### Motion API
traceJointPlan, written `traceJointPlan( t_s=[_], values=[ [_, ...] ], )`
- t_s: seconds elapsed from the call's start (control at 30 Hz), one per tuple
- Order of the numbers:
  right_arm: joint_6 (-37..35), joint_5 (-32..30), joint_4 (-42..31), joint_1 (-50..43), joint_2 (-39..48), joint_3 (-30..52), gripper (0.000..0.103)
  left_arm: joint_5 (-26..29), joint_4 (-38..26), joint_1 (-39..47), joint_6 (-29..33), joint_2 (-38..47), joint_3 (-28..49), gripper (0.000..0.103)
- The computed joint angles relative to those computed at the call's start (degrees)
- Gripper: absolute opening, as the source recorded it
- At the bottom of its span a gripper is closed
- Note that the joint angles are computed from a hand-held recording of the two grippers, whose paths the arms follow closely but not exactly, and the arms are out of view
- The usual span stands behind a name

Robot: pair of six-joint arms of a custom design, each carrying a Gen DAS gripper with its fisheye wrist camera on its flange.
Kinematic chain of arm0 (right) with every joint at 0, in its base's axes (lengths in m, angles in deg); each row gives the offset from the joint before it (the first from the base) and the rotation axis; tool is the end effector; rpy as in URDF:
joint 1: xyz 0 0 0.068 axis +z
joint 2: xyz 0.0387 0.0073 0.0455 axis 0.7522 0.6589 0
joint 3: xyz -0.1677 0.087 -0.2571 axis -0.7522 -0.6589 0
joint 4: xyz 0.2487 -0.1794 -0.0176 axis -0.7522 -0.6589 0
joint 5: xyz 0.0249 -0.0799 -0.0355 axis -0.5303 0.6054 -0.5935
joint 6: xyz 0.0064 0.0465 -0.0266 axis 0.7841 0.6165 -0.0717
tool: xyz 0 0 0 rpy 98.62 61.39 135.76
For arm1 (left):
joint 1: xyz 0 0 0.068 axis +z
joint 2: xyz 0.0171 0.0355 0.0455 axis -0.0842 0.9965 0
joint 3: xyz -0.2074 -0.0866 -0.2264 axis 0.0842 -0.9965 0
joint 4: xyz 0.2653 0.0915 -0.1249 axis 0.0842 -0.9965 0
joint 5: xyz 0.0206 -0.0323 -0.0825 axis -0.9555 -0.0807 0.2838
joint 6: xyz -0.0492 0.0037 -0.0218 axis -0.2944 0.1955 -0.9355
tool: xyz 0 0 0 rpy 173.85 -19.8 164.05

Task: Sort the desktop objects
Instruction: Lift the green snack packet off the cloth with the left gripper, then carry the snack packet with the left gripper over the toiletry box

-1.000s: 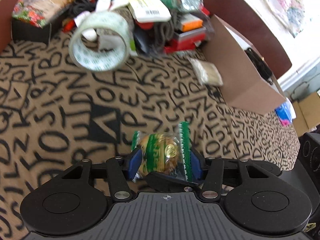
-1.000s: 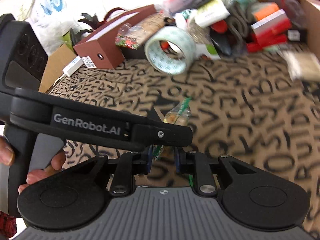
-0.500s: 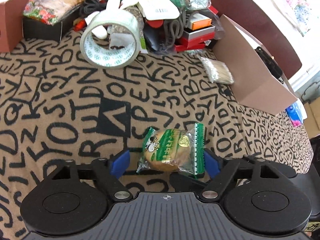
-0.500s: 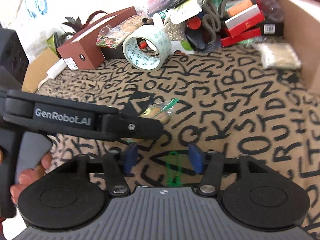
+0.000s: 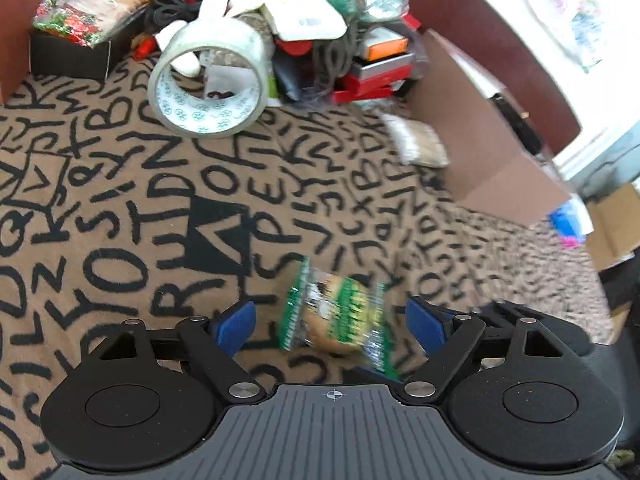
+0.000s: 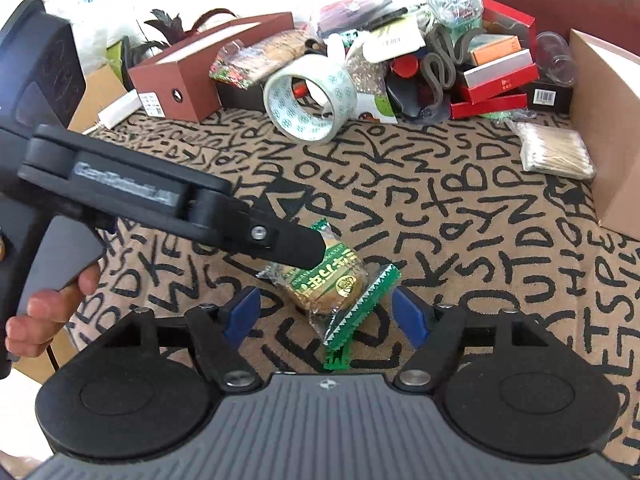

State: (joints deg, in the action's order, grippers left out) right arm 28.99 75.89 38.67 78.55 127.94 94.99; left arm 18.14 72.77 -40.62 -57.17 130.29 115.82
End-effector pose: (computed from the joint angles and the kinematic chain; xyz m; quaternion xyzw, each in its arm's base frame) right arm 0.2053 0.1239 0.1521 -0.2362 0.9003 0.1737 0.3218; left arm 0.2340 -0.1728 0.1526 0.0058 0.9333 -0.2476 0.2602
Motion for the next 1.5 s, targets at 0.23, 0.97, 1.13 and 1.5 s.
traceJointPlan(
  t_s=[0.23, 0.97, 1.13, 1.5],
  values=[
    [1.14, 0.08, 2.52, 0.08, 5.0, 0.7, 0.069, 1.83, 1.35, 0.3, 3.82, 5.37, 2.57, 0.085],
    [-1.11, -3.15, 1.48, -2.07, 2.17, 0.14, 0.042, -1.62, -3.36, -2.43, 2.6, 4.83, 4.97, 0.047],
    [-3.34, -4.68, -1.78, -6.02, -3.39, -0.33, 0.04, -2.52, -3.79, -4.69, 1.12, 4.45, 7.53, 0.047],
    [-11.08, -10.47, -7.3, -22.26, -16.42, 1.32, 0.04, -5.47, -4.44, -9.64, 3.16, 8.35, 21.96, 0.053]
  ],
)
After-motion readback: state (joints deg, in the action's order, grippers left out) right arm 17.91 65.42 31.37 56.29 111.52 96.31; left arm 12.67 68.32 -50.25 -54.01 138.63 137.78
